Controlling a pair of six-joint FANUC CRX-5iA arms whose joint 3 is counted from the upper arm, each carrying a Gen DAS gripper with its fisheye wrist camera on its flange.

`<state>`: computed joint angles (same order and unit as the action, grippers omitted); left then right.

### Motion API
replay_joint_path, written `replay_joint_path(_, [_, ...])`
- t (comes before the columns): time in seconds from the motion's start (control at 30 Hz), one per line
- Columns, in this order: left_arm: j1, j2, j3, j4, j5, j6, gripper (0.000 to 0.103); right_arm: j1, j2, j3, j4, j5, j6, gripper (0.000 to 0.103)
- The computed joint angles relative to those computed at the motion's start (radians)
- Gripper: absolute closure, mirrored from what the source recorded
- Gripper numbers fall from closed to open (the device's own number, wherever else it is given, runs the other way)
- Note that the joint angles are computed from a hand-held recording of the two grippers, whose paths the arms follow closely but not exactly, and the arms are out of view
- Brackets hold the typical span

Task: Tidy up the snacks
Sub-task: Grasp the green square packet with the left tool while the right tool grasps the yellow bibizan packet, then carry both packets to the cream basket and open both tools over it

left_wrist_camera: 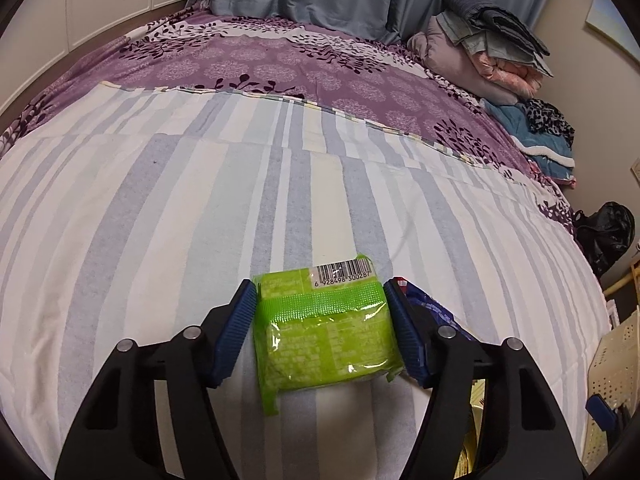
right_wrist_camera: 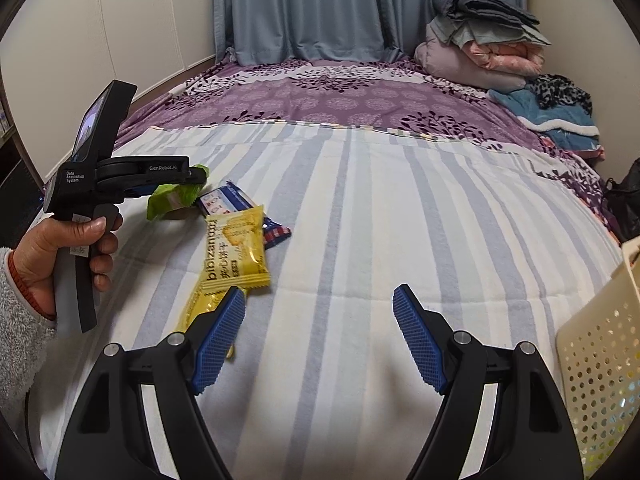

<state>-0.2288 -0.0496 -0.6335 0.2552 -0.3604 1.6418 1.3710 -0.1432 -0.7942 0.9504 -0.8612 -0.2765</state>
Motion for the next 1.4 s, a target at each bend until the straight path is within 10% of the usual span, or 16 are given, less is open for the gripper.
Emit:
replay_joint_path(0.63, [0.021, -0.163, -0.113, 0.088, 0.008, -0.103, 0.038, -0.165, 0.193, 0.126, 0.007, 0.269, 0.127, 0.027])
replay_joint_path(0.8, [0.017, -0.183, -0.121, 0.089, -0.001, -0.106, 0.038, -0.164, 0.219, 0.152, -0.063, 0.271, 0.175, 0.054])
replay_joint_path(1.4, [-0.075, -0.272, -0.077, -0.099, -0.081, 0.067, 0.038, -0.05, 0.028, 0.025, 0.021, 0.097, -0.02, 0.056])
